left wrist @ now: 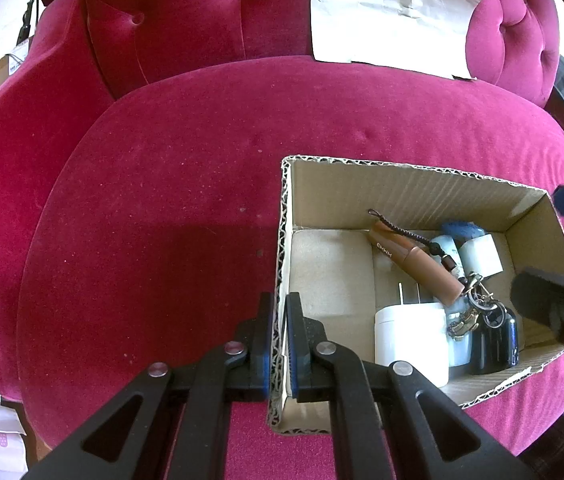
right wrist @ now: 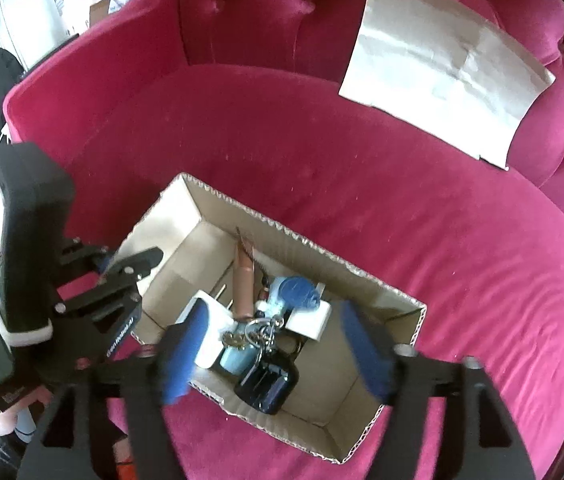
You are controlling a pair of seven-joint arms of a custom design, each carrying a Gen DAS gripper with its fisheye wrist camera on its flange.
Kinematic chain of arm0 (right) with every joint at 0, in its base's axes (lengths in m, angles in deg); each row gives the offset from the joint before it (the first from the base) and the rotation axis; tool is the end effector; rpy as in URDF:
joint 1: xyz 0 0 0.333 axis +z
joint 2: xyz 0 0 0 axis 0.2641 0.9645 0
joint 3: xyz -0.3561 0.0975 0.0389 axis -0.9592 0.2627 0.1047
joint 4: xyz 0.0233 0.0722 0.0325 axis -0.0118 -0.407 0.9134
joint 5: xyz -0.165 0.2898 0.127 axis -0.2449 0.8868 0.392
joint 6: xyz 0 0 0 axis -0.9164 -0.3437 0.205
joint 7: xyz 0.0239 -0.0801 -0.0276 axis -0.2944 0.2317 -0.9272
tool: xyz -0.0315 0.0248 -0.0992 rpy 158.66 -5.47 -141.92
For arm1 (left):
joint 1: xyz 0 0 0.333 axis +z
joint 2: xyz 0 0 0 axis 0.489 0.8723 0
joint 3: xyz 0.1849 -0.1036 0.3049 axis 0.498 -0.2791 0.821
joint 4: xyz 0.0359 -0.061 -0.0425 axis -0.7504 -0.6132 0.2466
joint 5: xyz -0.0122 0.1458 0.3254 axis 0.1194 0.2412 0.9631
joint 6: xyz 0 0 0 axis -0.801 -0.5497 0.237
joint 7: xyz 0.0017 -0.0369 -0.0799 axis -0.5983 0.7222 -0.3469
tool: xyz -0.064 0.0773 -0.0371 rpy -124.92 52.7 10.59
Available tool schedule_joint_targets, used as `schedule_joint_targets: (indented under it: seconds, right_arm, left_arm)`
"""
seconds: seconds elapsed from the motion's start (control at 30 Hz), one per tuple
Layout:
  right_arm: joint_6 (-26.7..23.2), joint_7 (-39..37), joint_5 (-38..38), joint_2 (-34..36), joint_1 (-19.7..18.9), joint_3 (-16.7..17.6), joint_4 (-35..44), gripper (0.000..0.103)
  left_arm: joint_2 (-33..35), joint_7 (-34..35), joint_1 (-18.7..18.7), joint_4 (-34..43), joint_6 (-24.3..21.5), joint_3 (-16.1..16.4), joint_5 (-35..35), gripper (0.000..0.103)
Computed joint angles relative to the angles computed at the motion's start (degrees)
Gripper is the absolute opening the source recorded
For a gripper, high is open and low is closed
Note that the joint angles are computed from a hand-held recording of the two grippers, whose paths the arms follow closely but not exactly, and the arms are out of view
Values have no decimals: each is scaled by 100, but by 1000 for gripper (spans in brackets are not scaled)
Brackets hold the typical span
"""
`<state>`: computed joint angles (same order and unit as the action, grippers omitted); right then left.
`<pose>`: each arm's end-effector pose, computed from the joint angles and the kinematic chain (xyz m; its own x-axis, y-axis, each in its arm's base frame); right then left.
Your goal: Organize rigid objects
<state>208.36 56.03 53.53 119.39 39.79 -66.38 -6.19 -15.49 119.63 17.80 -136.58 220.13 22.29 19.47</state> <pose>0.6967 0.3072 0.5386 -0.1128 -0.9936 0.0037 -0.8858 0.0989 -0.4534 0.6515 -0.1679 0.5122 -0.1066 -0.9914 -0.0761 -0.8769 0.1299 -0.4628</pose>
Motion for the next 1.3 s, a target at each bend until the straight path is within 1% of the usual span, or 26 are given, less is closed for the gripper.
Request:
schedule_joint_targets:
  seconds: [0.03,0.17,0.27,0.5,1.0,1.3]
  right_arm:
    - [-12,31,-25,-3,14,-22,3,95]
    - [-88,113,-55,21,13,-55,3,102]
    - [-178,123,-31,52,-12,-41,18,103]
    - [-83,228,-62,-59,-50,-53,-160,103]
    - [-149,461,-184,-163,-57,-70,-358,103]
    - [-22,685,-274,-355,-100,-77,-609,103]
  left_arm:
    - [1,0,-2,-1,-1,2,3,6]
    - [1,-1,-2,2,-3,3,2,6]
    - [3,1,-4,6,-5,3,5,6]
    - [4,11,1,7,-5,3,-1,6]
    - [16,-56,-24,61,-85,5,22,6]
    - [31,-85,-74,105,-176,26,143,7]
